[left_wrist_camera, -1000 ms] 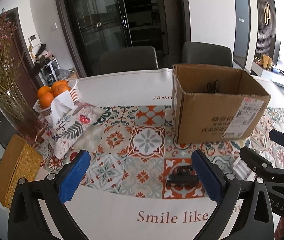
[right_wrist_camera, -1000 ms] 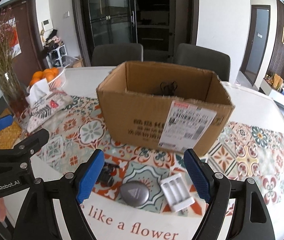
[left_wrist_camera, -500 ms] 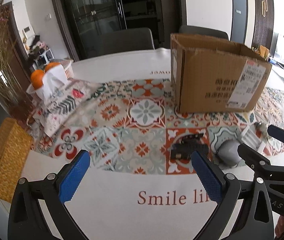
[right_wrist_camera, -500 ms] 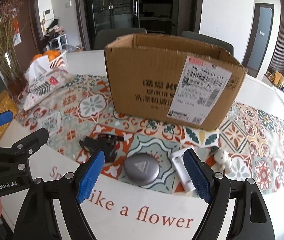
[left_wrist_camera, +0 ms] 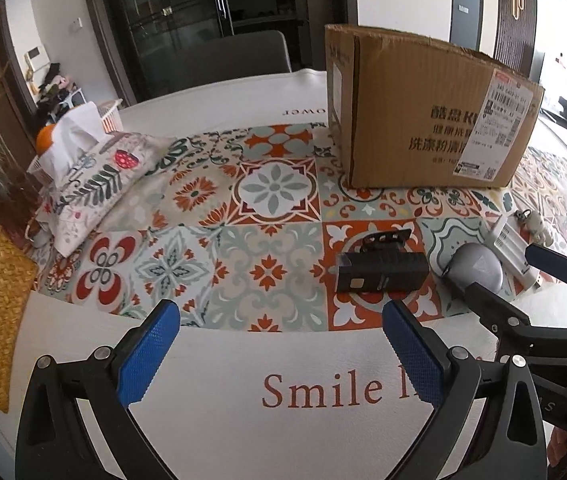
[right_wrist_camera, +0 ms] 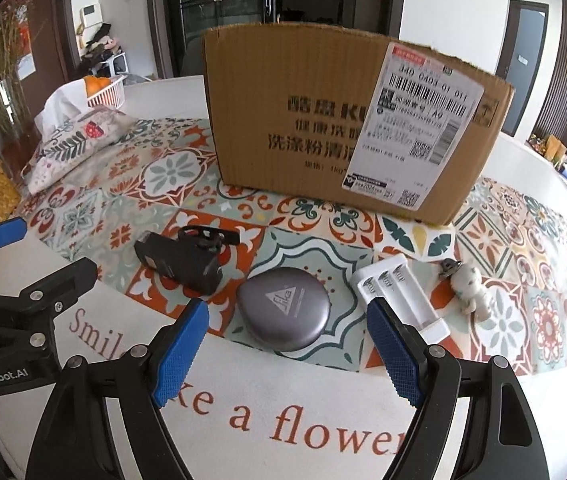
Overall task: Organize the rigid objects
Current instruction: 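Lower the right tool onto the grey round puck and close on it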
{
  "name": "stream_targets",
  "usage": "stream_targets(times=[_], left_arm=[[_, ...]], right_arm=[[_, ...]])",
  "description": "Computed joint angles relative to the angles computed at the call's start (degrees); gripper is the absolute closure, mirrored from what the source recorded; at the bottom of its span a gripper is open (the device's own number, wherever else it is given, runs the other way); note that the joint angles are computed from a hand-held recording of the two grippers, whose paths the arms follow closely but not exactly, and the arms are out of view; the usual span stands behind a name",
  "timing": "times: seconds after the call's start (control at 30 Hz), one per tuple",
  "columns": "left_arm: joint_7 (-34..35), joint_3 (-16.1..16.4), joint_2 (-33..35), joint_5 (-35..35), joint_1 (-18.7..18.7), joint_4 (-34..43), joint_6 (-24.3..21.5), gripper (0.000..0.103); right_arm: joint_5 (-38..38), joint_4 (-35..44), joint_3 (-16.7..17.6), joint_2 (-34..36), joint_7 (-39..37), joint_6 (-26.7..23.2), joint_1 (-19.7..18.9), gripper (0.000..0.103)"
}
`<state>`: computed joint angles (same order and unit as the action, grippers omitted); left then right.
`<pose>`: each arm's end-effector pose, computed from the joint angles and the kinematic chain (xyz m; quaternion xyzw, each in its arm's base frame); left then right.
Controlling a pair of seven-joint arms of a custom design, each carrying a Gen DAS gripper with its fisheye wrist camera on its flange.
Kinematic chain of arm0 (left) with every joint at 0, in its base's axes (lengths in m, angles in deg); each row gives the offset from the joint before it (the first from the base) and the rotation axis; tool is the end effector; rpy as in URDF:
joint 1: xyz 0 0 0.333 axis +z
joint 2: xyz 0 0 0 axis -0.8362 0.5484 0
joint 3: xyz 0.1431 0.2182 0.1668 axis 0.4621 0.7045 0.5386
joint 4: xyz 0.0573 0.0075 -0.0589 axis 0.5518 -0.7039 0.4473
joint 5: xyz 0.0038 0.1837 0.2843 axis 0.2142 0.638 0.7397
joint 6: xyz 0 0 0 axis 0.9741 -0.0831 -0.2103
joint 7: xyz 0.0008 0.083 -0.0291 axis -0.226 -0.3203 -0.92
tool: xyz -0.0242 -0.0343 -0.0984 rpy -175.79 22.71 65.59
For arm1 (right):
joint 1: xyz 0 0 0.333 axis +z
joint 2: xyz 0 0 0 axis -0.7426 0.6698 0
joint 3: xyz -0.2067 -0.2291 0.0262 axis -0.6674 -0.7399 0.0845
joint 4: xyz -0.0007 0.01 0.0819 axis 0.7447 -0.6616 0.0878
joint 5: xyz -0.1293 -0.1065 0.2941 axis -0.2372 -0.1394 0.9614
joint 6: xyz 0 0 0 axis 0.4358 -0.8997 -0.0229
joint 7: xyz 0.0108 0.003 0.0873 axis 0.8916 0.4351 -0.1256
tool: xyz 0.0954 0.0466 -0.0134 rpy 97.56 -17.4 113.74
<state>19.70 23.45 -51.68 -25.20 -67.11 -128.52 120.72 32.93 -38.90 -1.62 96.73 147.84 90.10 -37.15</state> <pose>0.5402 -0.1842 0.5094 -0.7080 0.6322 -0.1690 0.2655 0.5856 0.1391 0.4906 -0.7875 0.5280 -0.1819 0.2607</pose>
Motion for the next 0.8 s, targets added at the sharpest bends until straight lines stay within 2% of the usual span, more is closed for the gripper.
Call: stream_targets(times=[0.37, 0.8], left_arm=[[1.9, 0.5, 2.4, -2.1, 0.0, 0.5, 0.8, 0.000], [5.2, 1.3, 4.5, -3.8, -0.2, 2.4, 1.0, 0.000]], right_arm=[[-0.5, 1.2, 0.2, 2.7, 0.2, 0.2, -0.2, 0.024], [-0.1, 4.1, 0.5, 5.7, 0.9, -0.5, -0.5, 0.038]])
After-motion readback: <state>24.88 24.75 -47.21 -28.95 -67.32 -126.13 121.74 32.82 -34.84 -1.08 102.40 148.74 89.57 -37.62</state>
